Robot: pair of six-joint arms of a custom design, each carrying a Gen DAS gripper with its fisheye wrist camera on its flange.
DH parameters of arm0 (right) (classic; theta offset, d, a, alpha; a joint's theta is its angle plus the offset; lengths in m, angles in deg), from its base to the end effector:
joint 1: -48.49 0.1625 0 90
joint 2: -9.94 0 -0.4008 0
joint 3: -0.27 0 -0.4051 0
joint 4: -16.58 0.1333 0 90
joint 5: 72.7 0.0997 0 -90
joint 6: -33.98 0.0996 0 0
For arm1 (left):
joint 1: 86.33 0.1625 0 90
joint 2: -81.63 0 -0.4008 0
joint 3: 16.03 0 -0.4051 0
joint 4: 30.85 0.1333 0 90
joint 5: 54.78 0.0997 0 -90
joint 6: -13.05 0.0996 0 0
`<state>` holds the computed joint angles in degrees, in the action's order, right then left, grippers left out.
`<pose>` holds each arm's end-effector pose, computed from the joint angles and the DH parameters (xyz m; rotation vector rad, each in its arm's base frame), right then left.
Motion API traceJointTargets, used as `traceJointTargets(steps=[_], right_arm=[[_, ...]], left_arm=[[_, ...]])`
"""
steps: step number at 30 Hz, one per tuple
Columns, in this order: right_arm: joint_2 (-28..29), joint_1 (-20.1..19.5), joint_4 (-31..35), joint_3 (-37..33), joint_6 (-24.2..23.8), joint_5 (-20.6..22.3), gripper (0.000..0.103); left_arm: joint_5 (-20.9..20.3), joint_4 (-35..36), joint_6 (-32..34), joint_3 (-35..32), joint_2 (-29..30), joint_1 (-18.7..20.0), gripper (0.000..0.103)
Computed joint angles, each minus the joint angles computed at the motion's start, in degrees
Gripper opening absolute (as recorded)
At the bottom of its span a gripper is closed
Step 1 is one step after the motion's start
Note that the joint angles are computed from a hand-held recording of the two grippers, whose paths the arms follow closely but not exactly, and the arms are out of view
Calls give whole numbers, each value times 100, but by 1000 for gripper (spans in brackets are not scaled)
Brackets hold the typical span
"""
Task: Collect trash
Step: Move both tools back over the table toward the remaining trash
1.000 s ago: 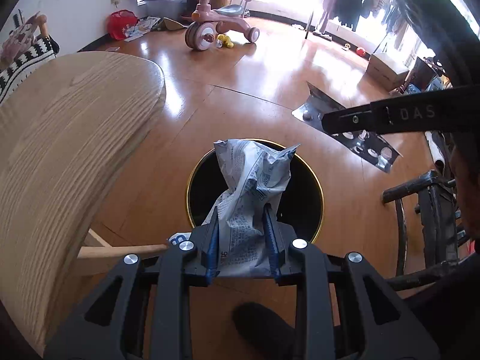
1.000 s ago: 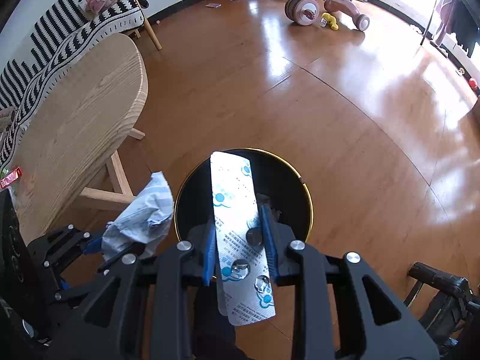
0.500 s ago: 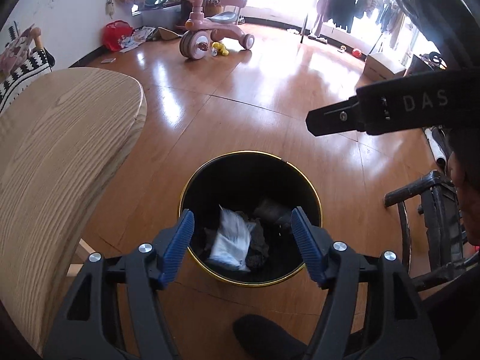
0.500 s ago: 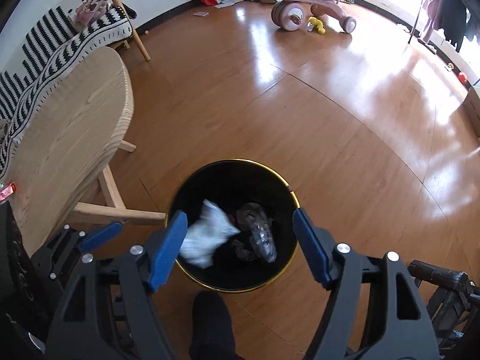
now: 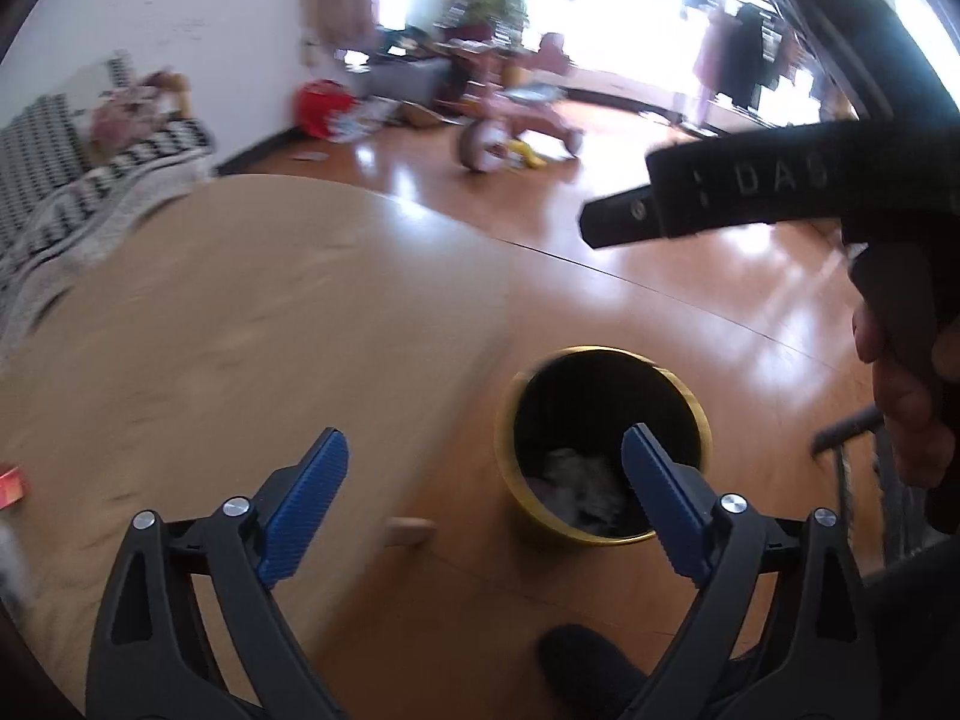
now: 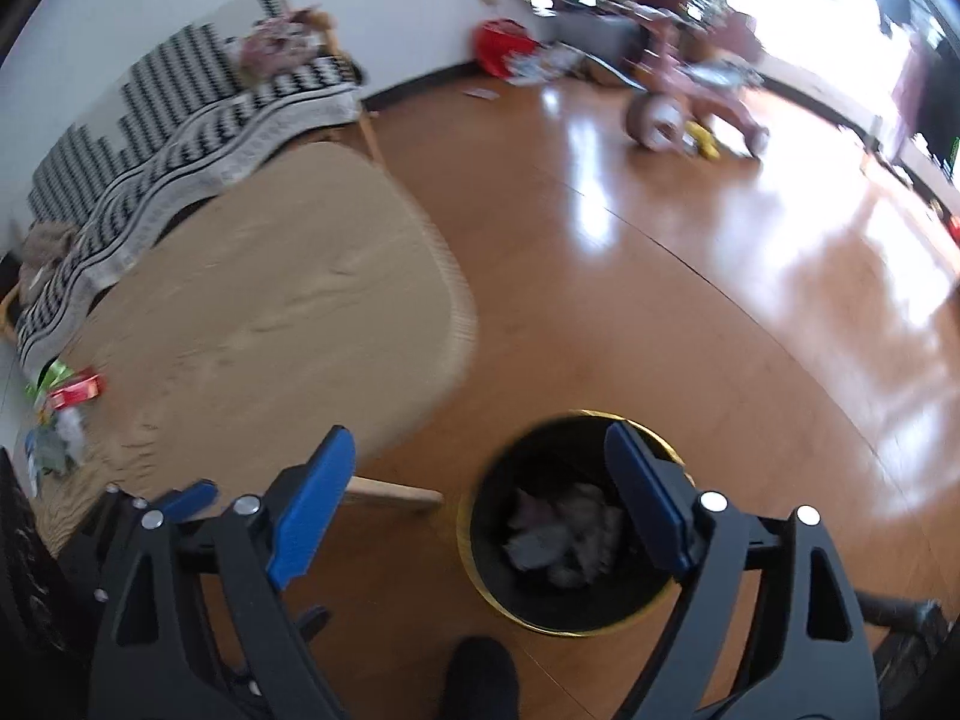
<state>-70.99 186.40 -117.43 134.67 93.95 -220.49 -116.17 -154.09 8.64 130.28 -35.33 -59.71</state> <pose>0.3252 -0.2277 0.1640 -0.1353 -2.2674 0.9019 -0.1664 -0.2858 0.2407 1.3215 2.3852 -0.4646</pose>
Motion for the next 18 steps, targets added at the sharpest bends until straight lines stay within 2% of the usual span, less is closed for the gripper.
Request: traceJointTargets(steps=[3,5,8,12,16,18], right_arm=[[1041,105,-1055,-623,-799,215,83],[1689,211,-1521,-1100,-1313,290,83],[2669,369,-1939,-1962,-2006,495,83],[3865,524,-2186,-3196,-2655,884,83],[4919,691,-2138,-4374,-3106,1312,83],[5445,766,-1941,-5016,-3359,1495,83]], left_arm=[[604,796,-46,-264,-717,217,92],[995,1378,-95,-517,-1176,404,92],[1571,2157,-119,-887,-1748,694,92],[2262,2898,-34,-1389,-2279,1126,92],[2714,2953,379,-1860,-2436,1709,92],[2814,2536,842,-2144,-2370,2259,92]])
